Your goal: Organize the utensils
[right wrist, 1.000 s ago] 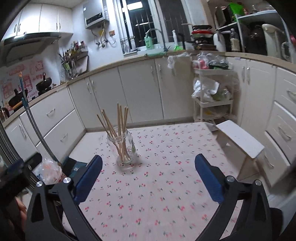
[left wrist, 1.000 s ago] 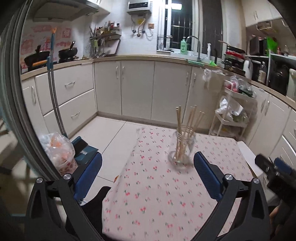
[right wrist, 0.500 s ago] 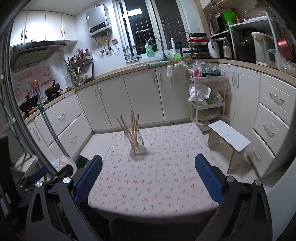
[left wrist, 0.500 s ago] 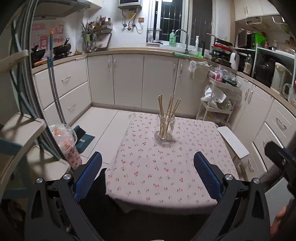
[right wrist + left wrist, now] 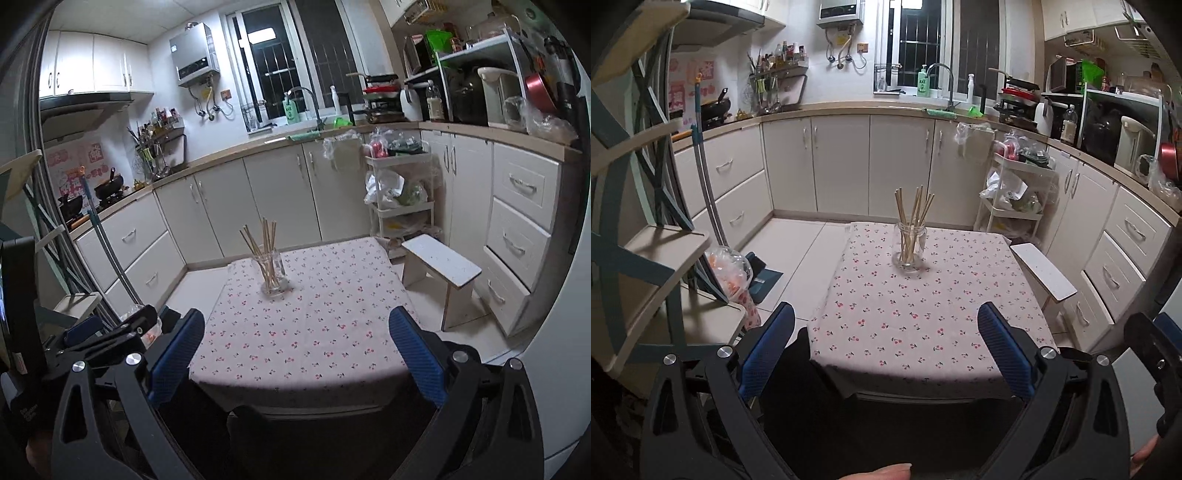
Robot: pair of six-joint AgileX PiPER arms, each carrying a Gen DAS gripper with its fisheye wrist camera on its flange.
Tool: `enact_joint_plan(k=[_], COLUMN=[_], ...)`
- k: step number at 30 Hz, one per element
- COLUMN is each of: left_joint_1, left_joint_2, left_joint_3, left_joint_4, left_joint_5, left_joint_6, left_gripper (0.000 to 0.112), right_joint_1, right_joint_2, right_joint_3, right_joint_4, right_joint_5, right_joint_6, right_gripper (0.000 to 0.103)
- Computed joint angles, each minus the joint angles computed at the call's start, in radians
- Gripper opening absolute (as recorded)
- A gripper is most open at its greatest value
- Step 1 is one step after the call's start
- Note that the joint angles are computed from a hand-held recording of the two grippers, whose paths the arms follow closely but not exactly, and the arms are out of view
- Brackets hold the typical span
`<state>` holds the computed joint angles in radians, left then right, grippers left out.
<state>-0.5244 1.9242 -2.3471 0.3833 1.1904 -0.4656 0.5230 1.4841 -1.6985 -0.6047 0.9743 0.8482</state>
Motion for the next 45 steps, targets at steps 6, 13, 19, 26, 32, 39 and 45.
enact_joint_plan(k=[6, 13, 19, 26, 32, 39, 45], left_joint_1=[-0.007, -0.020, -0.020, -0.016, -0.014, -0.014, -0.011], left_joint_2=[-0.072, -0.109, -0.134, -0.155, -0.159, -0.160, -0.163], left_joint_3=[0.083, 0.116, 0.139, 0.161, 0.167, 0.166, 0.173], left_joint_4=[0.029, 0.043, 0.042, 0.040, 0.039, 0.037, 0.034], left_joint_5=[-0.022, -0.019, -0.036, -0.045, -0.049, -0.048, -0.050], left_joint_6=[-0.052, -0.045, -0.045, -0.049, -0.052, -0.054, -0.052], left_gripper=[0.095, 0.095, 0.095, 0.095, 0.095, 0.095, 0.095], right_joint_1=[0.038, 0.069, 0.099, 0.119, 0.117, 0.124, 0.120], right_joint_2=[-0.015, -0.034, -0.047, -0.054, -0.055, -0.053, -0.036], right_joint_3=[-0.013, -0.004, 0.005, 0.009, 0.007, 0.004, -0.021], right_joint_4=[-0.038, -0.053, -0.080, -0.096, -0.089, -0.089, -0.073], right_joint_5=[0.024, 0.036, 0.047, 0.056, 0.057, 0.060, 0.068], right_joint_6=[0.009, 0.030, 0.040, 0.054, 0.049, 0.046, 0.028], right_gripper=[0.096, 0.096, 0.096, 0.096, 0.096, 0.096, 0.096])
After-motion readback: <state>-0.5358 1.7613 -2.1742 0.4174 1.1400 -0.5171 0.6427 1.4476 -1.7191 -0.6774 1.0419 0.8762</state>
